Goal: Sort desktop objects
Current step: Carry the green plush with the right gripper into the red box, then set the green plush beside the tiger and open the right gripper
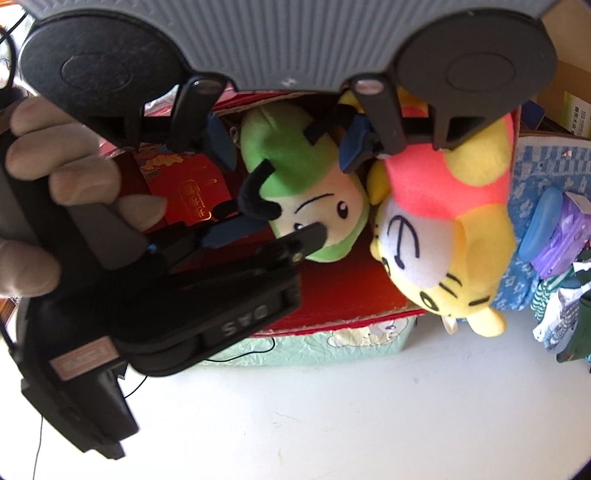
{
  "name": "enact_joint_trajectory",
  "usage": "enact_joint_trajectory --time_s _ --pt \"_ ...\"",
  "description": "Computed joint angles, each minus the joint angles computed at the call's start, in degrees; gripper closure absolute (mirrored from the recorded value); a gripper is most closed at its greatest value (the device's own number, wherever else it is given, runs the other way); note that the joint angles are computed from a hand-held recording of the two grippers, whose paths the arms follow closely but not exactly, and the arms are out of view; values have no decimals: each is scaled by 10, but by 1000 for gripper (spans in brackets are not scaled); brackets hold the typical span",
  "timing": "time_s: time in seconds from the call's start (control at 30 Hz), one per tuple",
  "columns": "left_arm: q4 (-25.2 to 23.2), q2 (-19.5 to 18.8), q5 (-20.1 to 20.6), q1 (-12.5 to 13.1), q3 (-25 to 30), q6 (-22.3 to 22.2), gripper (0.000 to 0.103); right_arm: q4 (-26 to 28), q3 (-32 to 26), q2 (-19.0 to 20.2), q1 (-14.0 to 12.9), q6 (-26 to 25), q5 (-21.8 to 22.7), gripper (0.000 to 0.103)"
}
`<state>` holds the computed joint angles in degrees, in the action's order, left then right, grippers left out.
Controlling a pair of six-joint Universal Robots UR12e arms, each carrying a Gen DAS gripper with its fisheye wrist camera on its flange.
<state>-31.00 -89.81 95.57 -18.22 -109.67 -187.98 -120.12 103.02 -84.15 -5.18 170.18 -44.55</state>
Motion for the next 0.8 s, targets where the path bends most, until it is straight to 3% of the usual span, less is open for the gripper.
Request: enact_joint_trajectory --time_s 0.17,0.4,0.8 --pt "-1 1 -2 0 3 3 37 9 4 -8 -11 -1 11 44" --pt "3 9 8 -6 3 0 36 54 0 -14 -16 -20 16 55" --pt "-10 10 28 -9 7 -15 35 83 4 -7 -14 10 38 55"
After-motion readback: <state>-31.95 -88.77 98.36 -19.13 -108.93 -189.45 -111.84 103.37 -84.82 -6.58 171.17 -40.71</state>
